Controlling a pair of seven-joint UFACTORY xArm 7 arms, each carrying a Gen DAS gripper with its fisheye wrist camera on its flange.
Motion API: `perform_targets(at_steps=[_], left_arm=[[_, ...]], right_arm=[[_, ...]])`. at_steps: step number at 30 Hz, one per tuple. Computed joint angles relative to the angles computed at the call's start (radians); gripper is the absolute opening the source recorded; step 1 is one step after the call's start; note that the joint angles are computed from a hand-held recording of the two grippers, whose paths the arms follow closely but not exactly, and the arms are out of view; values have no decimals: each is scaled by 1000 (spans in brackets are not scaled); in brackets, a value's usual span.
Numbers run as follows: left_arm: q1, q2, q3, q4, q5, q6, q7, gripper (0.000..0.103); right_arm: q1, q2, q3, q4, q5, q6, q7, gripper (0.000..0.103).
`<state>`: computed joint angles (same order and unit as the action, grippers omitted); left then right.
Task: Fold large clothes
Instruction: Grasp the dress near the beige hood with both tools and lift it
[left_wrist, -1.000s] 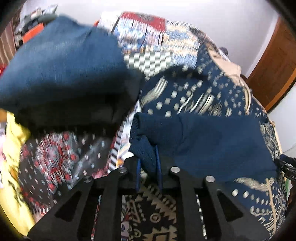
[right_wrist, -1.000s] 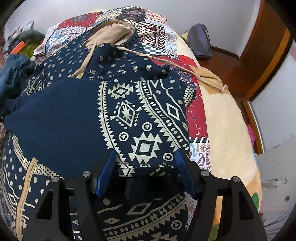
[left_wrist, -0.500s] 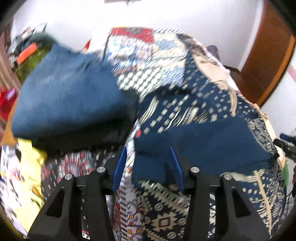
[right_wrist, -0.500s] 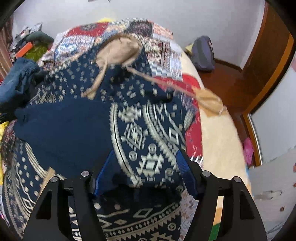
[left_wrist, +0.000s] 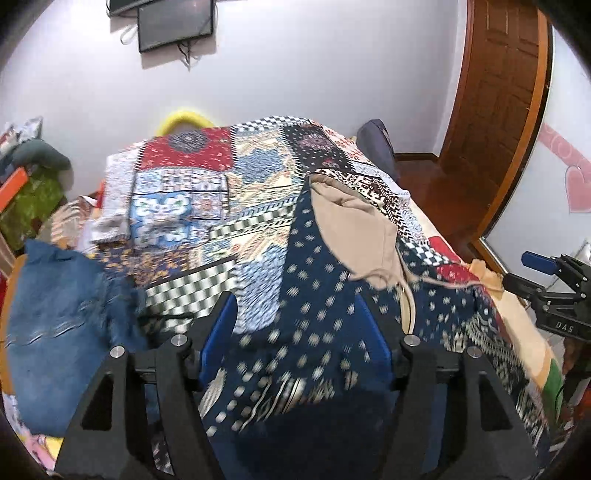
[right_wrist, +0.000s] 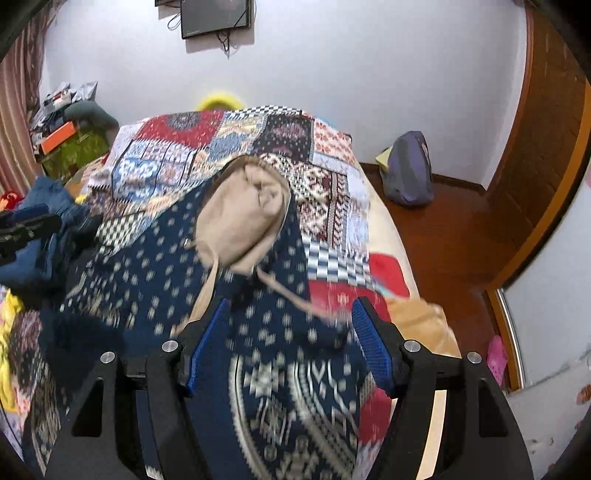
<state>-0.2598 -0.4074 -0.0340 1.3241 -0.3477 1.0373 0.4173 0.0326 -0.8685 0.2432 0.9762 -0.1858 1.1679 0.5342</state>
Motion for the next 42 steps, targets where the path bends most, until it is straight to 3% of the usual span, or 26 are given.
perform_targets(at_steps=[9,16,27,29,31,32,33,34,36,42], left_arm=[[-3,284,-64,174,-7,23,-149,65],[-24,436,-109,244,138,-30,-237,65],[-28,491,-116,226,138,-106,-240,66],[-29,479,-117,202,140,-133,-218,62],[-29,468,-118,188,140,-144,-192,48],[-28,467,-117,190,136,-141,-187,44],[-24,464,-115,194,115,-127,-179,33],[-20,464,-113,203,96,-107,-174,21],[-15,460,-110,219,74,-69,-165,12],[4,375,-90,218,13,-14,-128,7]], right_arm=[[-26,217,-57,27,-14,-149,-1,66],[-11,396,-130,45,56,-203,8,66],[-7,470,-179,1,95,-287,18,66],[-1,458,-185,-16,113,-307,5,55],[14,447,-202,-26,163,-316,-24,33],[15,443,-200,-25,171,-310,-27,27],[19,439,-202,-23,181,-305,-38,13],[21,432,-201,-22,188,-298,-44,11],[15,421,-190,-21,180,-290,-38,10],[5,292,-174,-29,176,-282,-12,9]])
